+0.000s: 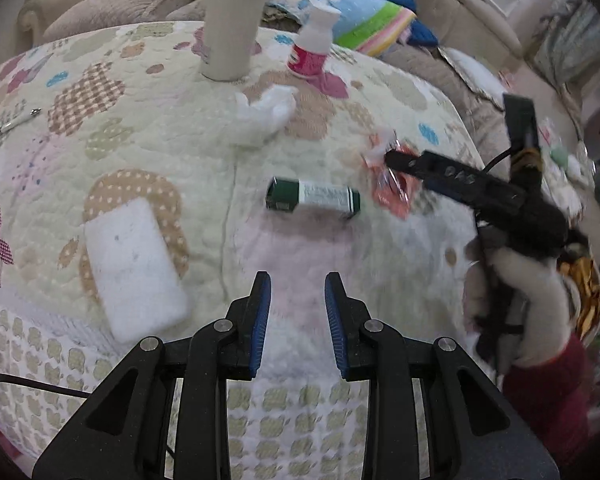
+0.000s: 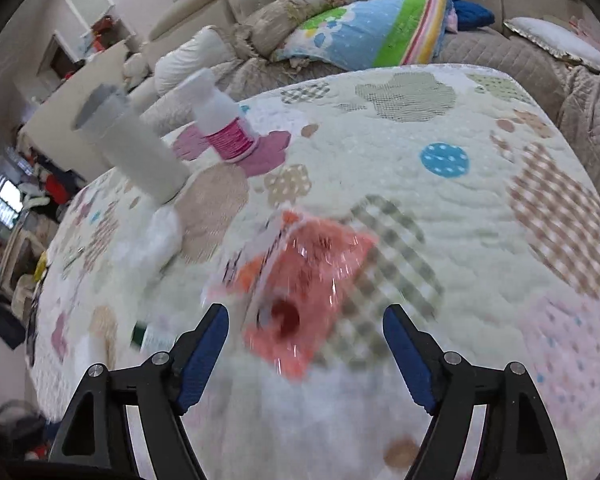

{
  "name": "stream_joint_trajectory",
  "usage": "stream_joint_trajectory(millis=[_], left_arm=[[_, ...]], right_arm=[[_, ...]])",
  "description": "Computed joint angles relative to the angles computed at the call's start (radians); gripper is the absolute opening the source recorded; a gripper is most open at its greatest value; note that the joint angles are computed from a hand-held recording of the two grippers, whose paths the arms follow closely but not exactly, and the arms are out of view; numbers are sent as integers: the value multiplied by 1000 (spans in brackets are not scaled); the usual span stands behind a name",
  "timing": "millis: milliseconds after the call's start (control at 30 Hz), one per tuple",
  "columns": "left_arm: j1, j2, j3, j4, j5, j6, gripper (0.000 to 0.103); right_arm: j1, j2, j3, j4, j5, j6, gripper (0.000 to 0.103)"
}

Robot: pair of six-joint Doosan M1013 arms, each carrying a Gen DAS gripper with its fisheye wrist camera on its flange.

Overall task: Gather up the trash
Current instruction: 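Grasp the red-orange plastic bag with the right gripper, then grasp the green toothpaste box with the left gripper while the right holds the bag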

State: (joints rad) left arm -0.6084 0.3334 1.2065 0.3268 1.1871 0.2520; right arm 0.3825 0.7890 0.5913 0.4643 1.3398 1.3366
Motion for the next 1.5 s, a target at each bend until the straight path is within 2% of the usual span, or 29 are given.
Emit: stream_joint_trajectory(millis=[100, 133, 167, 200, 300, 567, 667, 867, 1000, 1133, 1300, 1500], left_arm=[[21, 4, 0, -21, -35, -54, 39], [27, 5, 0, -31, -46, -64, 39], [34, 10, -3, -45, -55, -70, 39], [37, 16, -9, -47, -54, -77, 40], [44, 44, -36, -53, -30, -68, 40], [75, 104, -87, -71, 98, -47, 39], [83, 127, -119, -42, 135, -28, 39], [112, 136, -124, -50, 32, -11, 39], [103, 111, -98, -33, -56, -70, 40], [99, 113, -108, -25, -63, -77, 50], [113, 128, -122, -38, -82, -149, 53], [124, 175, -182, -51, -36, -208, 57]], right_arm=[[17, 31, -45, -24, 4, -8, 77], [20, 20, -24, -32, -32, -33, 74], [20, 18, -20, -35, -41, -54, 50], [21, 23, -28, -44, -29, -67, 37], [-1, 19, -19, -3, -18, -104, 31], [-67, -43, 83, 39, -56, -168, 30], [-89, -55, 99, 52, -45, -180, 30], [-113, -87, 153, 86, -62, -195, 30], [-118, -93, 163, 86, -56, -201, 30], [-120, -89, 158, 88, -44, -204, 30], [-115, -84, 159, 82, -26, -202, 30], [-116, -78, 154, 91, -17, -200, 30]])
